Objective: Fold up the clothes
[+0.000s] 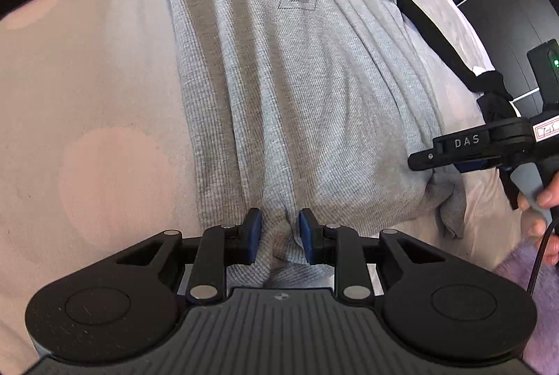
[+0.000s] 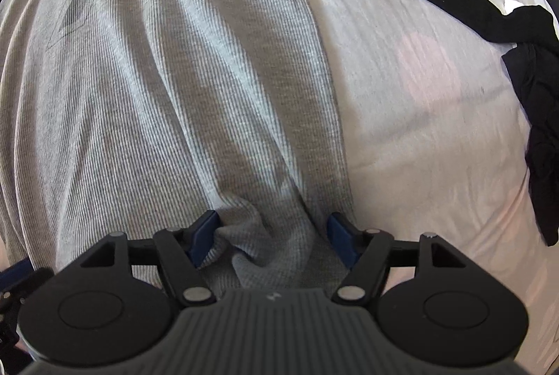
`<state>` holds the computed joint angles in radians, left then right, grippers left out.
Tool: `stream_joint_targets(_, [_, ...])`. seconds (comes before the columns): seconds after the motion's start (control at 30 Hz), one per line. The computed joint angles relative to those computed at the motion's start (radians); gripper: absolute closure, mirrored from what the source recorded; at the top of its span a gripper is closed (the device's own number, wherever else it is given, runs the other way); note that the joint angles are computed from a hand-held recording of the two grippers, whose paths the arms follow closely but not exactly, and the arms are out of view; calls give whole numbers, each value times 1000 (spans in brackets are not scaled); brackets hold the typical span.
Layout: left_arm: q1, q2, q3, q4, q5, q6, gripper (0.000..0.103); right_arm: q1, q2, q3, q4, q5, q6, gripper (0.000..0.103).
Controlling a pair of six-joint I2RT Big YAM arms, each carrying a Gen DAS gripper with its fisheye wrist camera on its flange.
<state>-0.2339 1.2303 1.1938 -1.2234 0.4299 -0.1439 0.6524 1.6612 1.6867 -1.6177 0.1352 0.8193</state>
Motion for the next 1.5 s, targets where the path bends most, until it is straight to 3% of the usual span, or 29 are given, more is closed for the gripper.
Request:
stream_joint_targets(0.17, [16, -26, -8, -26, 4, -13, 80, -5, -25, -6, -15, -8, -91, 32])
stream_joint_targets(0.33, [27, -63, -2, -88, -37, -14, 80, -20, -127, -74, 33, -14, -154, 32])
stream_joint_targets(0.53, [93, -123, -46, -74, 63, -68, 77, -53, -289, -191, 149, 23, -186, 33])
stream_joint_targets(0.6, [107, -139, -54, -67, 98, -84, 72, -62, -307, -199, 158, 59, -194, 33])
stream_joint_targets(0.63, [111, -142, -57, -67, 113, -91, 64, -69, -318, -210, 166, 67, -187, 36])
stream_joint_targets(0.7, [103, -146, -63, -67, 107, -105, 56, -113, -326, -227, 211, 12, -140, 38])
stream_joint_targets(0.8, [83, -133, -64, -88, 59, -130, 55, -155, -330, -257, 257, -57, -73, 38])
stream_joint_targets(0.87, [89, -119, -74, -103, 84, -152, 55, -175, -329, -277, 275, -144, -71, 37])
stream_joint_targets(0.93, [96, -116, -97, -75, 135, -188, 55, -178, -319, -288, 270, -240, -74, 38])
stream_joint_targets(1.03, [93, -118, -116, -40, 156, -237, 55, -171, -297, -282, 246, -246, -61, 40])
stream_joint_targets(1.17, [111, -134, -163, 42, 206, -331, 55, -168, -268, -277, 227, -343, -123, 47])
stream_joint_targets(1.27, [101, -139, -179, 87, 208, -371, 55, -144, -250, -262, 208, -349, -174, 57])
stream_joint_targets(1.3, [90, -141, -180, 98, 195, -372, 56, -136, -248, -260, 205, -343, -186, 63])
stream_joint_targets(1.4, [63, -158, -179, 128, 139, -359, 77, -115, -263, -269, 228, -316, -191, 86])
stream_joint_targets(1.5, [68, -189, -190, 163, 116, -374, 97, -110, -315, -300, 286, -286, -144, 96])
